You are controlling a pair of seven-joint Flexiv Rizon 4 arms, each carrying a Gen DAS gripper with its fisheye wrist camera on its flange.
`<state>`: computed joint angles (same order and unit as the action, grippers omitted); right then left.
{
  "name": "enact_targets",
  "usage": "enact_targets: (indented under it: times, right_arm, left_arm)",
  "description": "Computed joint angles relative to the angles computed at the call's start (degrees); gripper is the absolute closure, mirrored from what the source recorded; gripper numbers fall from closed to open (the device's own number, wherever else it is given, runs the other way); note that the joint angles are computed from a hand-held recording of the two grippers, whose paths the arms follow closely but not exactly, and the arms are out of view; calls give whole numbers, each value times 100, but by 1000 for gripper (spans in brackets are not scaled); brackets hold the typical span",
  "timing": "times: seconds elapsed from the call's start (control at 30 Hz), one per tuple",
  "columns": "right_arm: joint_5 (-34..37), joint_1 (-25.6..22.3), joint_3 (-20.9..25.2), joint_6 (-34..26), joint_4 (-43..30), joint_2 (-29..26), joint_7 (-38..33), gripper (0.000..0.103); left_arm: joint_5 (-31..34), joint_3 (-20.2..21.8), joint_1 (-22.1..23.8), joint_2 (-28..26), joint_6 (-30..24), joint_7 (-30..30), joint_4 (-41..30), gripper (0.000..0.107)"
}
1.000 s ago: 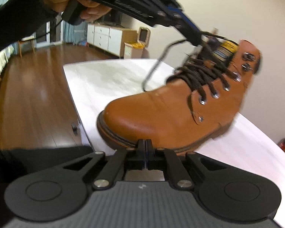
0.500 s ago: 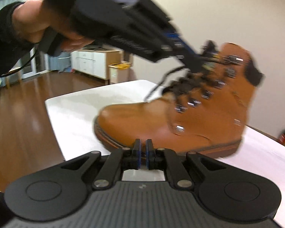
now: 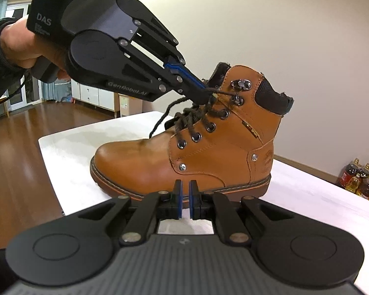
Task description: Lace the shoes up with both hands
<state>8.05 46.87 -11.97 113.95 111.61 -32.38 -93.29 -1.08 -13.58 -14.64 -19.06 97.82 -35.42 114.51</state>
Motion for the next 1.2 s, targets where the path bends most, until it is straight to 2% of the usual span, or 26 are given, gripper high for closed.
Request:
enact_targets:
  times: [0.1, 0.23, 0.37, 0.47, 0.57, 0.7, 0.87, 0.93, 1.2]
  right_arm:
    - [10, 35, -21, 20, -15, -21, -33, 98]
    - [31, -22, 52, 69, -26, -25, -18, 98]
    - [223, 46, -19, 146, 18, 0, 12, 98]
    - [473, 209, -204, 216, 23, 3, -9, 98]
    - [791, 469, -517, 314, -33, -35, -108, 98]
    - [1123, 793, -913, 450, -139, -100, -459, 98]
    - [1408, 1346, -1669, 489, -420, -343, -1440, 97]
    - [1453, 1646, -2134, 397, -558, -567, -1921, 95]
    - [1326, 2197, -3181, 239, -865, -1368, -2801, 95]
  left_arm:
    - [103, 345, -289, 10, -91, -19, -65, 103]
    - [142, 373, -325, 25, -50, -17, -62, 103]
    - [102, -155, 118, 55, 151, 74, 71, 103]
    - [95, -284, 210, 71, 63, 138, 72, 103]
    - [111, -2, -50, 47, -66, 142, -7, 103]
    - [89, 41, -93, 9, -4, 138, -32, 103]
    - [73, 21, -87, 1, 7, 132, -44, 103]
    - [65, -52, -21, 11, 8, 156, -22, 103]
    - [-72, -588, 457, 86, 11, 311, 147, 103]
